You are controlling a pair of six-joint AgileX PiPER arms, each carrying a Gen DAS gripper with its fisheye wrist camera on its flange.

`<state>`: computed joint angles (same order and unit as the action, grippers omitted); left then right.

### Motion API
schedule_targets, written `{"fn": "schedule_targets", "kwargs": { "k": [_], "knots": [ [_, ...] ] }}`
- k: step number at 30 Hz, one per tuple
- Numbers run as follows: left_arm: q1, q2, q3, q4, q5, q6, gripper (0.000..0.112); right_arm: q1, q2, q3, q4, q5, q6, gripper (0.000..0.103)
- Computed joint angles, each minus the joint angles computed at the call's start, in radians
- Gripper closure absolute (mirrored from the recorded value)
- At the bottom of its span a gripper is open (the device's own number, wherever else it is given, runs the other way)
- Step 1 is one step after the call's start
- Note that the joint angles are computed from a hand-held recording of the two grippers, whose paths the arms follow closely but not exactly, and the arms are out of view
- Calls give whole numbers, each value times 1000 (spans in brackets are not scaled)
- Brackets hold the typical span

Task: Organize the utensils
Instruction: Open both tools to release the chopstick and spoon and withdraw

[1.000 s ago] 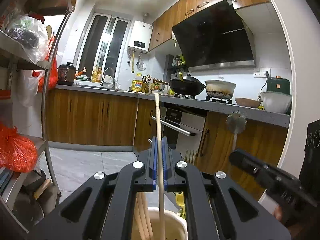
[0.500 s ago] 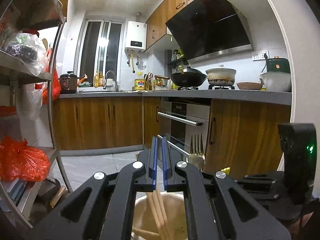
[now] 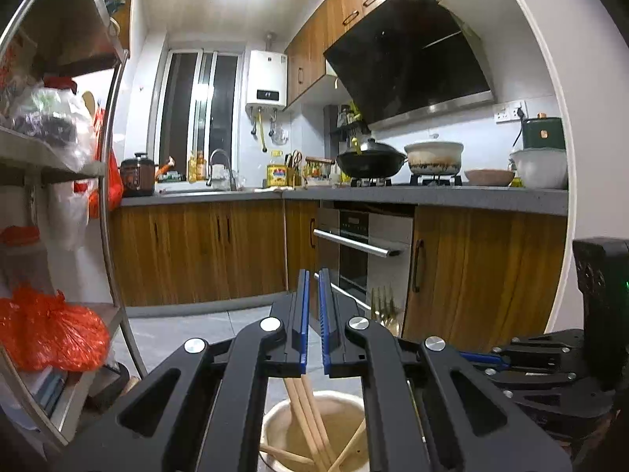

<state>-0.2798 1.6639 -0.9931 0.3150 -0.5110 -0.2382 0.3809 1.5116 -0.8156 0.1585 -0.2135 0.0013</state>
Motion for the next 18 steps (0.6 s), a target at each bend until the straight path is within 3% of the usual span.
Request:
{"fn": "schedule_targets", "kwargs": {
  "k": [12,17,18],
  "knots": [
    [-7,-236,280,24,51,-31,107,90,-174,193,378,-63,-365,95],
    [4,-252,423,-32,43,-15,107,144,-174,271,470,-174,-443,95],
    [9,-240,439,-36,36,-18,102,154,-169,282,489,-196,-461,94]
  ]
}}
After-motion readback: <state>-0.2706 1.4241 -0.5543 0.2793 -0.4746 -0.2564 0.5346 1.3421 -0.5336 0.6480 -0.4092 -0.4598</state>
